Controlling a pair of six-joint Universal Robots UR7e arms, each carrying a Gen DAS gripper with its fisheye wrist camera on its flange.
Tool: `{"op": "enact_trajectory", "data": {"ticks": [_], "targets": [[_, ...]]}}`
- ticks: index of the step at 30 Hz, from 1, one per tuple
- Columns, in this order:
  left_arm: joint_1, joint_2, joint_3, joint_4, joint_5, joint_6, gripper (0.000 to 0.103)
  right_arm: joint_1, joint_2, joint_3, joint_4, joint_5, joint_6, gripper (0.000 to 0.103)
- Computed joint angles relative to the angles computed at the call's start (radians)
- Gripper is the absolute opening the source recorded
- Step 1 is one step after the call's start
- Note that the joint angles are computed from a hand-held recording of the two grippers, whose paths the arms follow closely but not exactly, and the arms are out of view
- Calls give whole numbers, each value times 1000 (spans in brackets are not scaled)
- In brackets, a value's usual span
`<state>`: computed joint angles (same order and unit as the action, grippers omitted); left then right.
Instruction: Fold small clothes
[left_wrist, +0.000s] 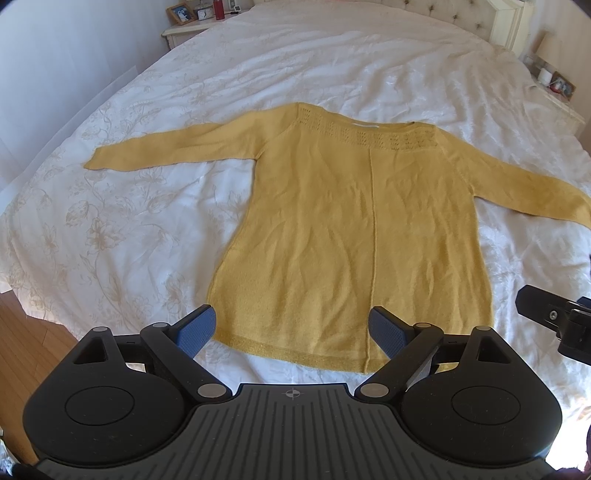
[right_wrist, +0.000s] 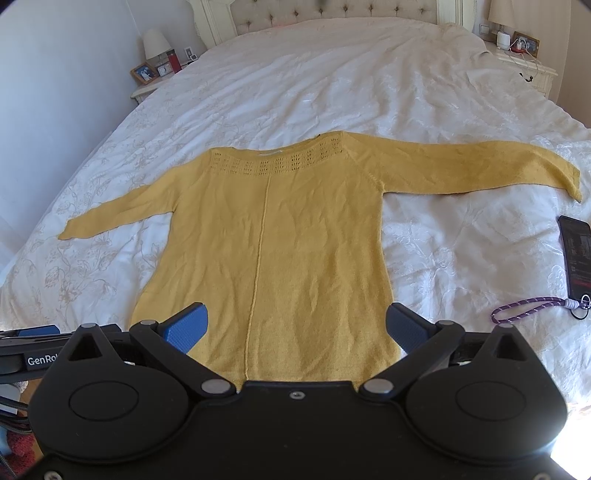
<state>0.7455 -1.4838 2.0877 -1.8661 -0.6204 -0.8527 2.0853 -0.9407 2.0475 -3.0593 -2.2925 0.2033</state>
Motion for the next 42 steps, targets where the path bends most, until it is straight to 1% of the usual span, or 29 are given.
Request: {"op": "enact_trajectory", "data": {"ticks": [18,31,34,36,39,42], "targets": [[44,28,-40,0,-19,27,91,-12,35,-56,65,19,14,102],[114,63,-101,-19,-33,98,91,-28,85,-139,153,37,33,102],[139,79,-125,-45,-34,143,90,-32,104,-167,158,47,34,102],[159,96,-141,-85,-34,190,90,-37,117,-182,148,59,35,102],[188,121,-168,-151,-34,273,90,-48,142,-209,112,72,38,102],[215,149,-194,-237,-33,379,90,-56,173,-236,45,66,25,102]]}}
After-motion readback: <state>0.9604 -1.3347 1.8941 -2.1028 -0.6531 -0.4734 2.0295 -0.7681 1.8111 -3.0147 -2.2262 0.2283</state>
